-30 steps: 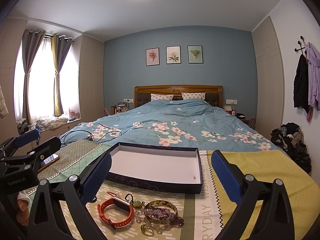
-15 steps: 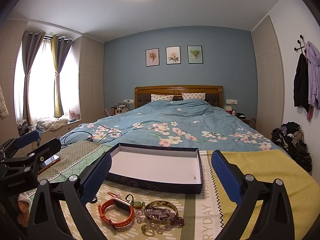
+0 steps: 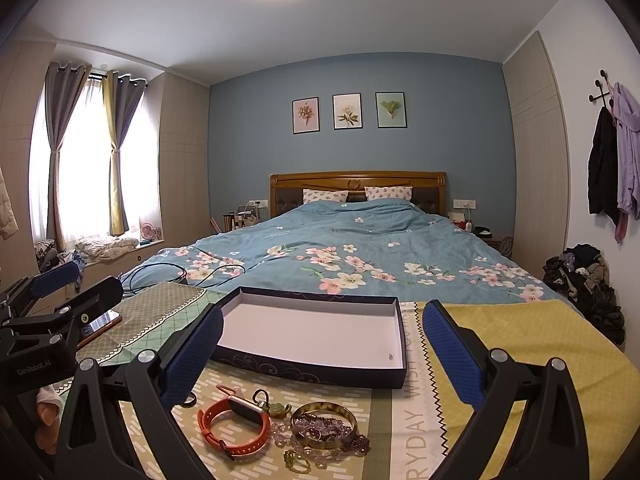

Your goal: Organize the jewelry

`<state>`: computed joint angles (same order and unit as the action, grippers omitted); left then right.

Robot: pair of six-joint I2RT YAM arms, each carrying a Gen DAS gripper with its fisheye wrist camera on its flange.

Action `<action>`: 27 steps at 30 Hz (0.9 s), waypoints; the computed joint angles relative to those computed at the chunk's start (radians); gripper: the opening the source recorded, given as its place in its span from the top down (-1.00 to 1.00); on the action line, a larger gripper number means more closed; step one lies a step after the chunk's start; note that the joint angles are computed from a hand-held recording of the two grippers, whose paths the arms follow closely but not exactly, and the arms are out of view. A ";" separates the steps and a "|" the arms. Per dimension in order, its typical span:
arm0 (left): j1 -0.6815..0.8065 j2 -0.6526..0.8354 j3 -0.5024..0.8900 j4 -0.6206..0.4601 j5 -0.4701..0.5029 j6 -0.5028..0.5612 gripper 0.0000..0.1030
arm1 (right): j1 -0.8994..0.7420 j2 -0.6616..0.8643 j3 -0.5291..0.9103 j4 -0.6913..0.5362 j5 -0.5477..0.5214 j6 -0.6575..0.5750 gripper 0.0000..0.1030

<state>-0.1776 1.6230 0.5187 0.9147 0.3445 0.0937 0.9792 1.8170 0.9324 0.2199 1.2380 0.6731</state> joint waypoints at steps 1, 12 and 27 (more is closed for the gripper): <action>0.000 0.000 0.000 0.000 0.000 0.000 -0.89 | -0.001 0.000 0.000 0.001 -0.002 -0.002 -0.87; 0.002 0.002 0.004 0.004 0.000 -0.002 -0.89 | 0.000 -0.004 -0.009 0.015 0.000 -0.010 -0.87; -0.001 0.020 -0.014 0.066 -0.002 -0.001 -0.89 | 0.006 0.001 -0.012 0.037 0.005 -0.025 -0.87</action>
<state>-0.1783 1.6430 0.5047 0.9802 0.3423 0.0927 0.9847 1.8182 0.9200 0.2571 1.2435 0.6481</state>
